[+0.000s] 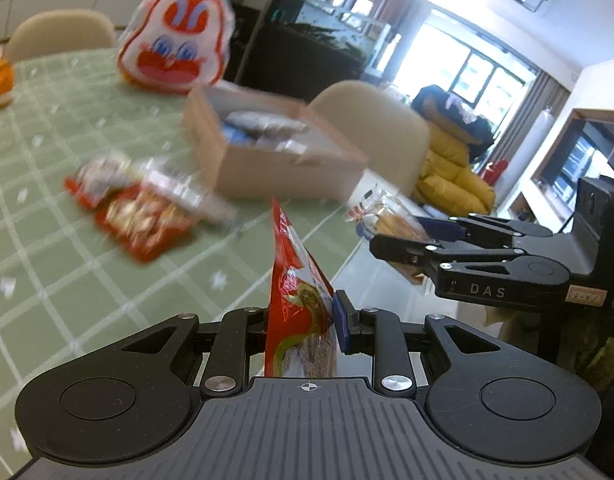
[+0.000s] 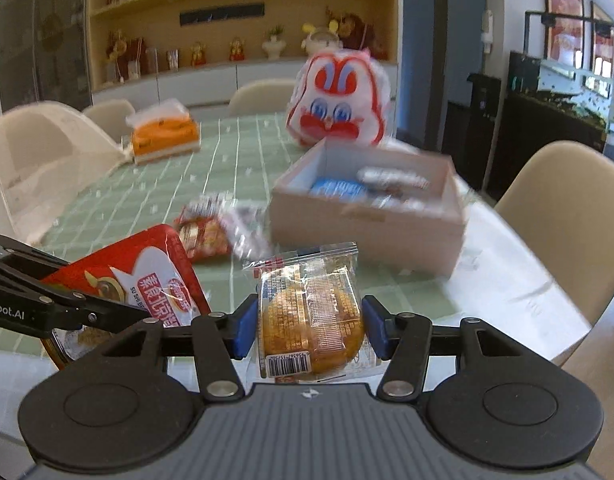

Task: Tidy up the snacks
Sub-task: 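Carry both packets over the pink box and open both tools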

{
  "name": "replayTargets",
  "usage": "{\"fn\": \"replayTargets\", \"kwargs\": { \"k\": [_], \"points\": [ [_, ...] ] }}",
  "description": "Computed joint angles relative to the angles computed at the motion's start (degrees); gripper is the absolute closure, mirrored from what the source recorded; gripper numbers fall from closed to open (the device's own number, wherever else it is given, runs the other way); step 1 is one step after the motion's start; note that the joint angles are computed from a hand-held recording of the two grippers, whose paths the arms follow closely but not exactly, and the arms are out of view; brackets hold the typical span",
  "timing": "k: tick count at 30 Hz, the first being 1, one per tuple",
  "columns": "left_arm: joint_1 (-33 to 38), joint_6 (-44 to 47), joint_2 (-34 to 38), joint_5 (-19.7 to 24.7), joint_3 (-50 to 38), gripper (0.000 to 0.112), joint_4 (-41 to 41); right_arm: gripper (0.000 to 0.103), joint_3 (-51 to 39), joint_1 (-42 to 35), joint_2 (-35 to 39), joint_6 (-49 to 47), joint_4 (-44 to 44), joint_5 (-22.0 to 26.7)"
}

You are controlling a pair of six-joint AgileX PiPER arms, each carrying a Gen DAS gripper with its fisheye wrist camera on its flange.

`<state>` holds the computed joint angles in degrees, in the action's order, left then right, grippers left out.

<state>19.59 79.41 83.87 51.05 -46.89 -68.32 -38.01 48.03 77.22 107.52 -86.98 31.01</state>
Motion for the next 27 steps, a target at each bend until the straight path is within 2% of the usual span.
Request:
{"fn": "replayTargets", "kwargs": {
  "k": [3, 5, 8, 10, 12, 16, 19, 20, 21, 23, 25, 27],
  "points": [
    [-3.1, -5.6, 0.5, -0.7, -7.2, 0.084, 0.1, 0.049, -3.3, -5.2, -3.3, -8.5, 2.9, -1.8],
    [-5.7, -8.5, 1.8, -3.9, -12.7, 0.084, -0.6, 0.049, -8.1, -10.6, -4.4, -17.5, 8.3, -4.7],
    [-9.9, -12.8, 7.6, -8.4, -23.6, 0.084, -2.2, 0.049, -16.8, -18.7, -2.8, -30.1, 17.3, -8.4],
    [-12.5, -15.6, 14.0, -10.0, -31.8, 0.084, -3.4, 0.049, -21.7, -21.9, 0.3, -30.9, 16.1, -8.0],
    [-14.8, -22.3, 22.8, -9.7, -41.5, 0.084, -2.1, 0.049, -26.3, -24.1, 4.7, -30.1, 14.1, -6.8],
    [-18.3, -34.7, 42.2, -5.6, -63.5, 0.084, 5.0, 0.049, -32.7, -30.1, 12.5, -42.5, 28.4, -12.7],
    [-21.0, -46.0, 51.7, -7.4, -77.2, 0.081, 19.6, 0.049, -36.9, -31.7, 18.7, -50.7, 37.8, -13.5],
    [-20.9, -47.3, 52.3, -7.5, -78.0, 0.081, 20.8, 0.049, -38.2, -32.1, 20.5, -54.8, 42.2, -13.7],
    [-20.1, -47.4, 52.9, -5.6, -79.4, 0.081, 19.8, 0.049, -39.6, -32.3, 22.2, -58.6, 46.2, -13.6],
    [-17.4, -41.3, 50.7, -4.2, -75.8, 0.081, 12.3, 0.049, -42.7, -32.2, 26.0, -63.3, 51.1, -12.9],
    [-15.1, -34.6, 45.6, -7.0, -67.7, 0.081, 7.1, 0.049, -47.5, -32.3, 30.2, -71.0, 59.3, -11.2],
    [-12.5, -31.7, 42.0, -8.6, -62.4, 0.081, 5.5, 0.049, -53.0, -32.7, 34.8, -81.2, 70.8, -8.8]
  ]
}}
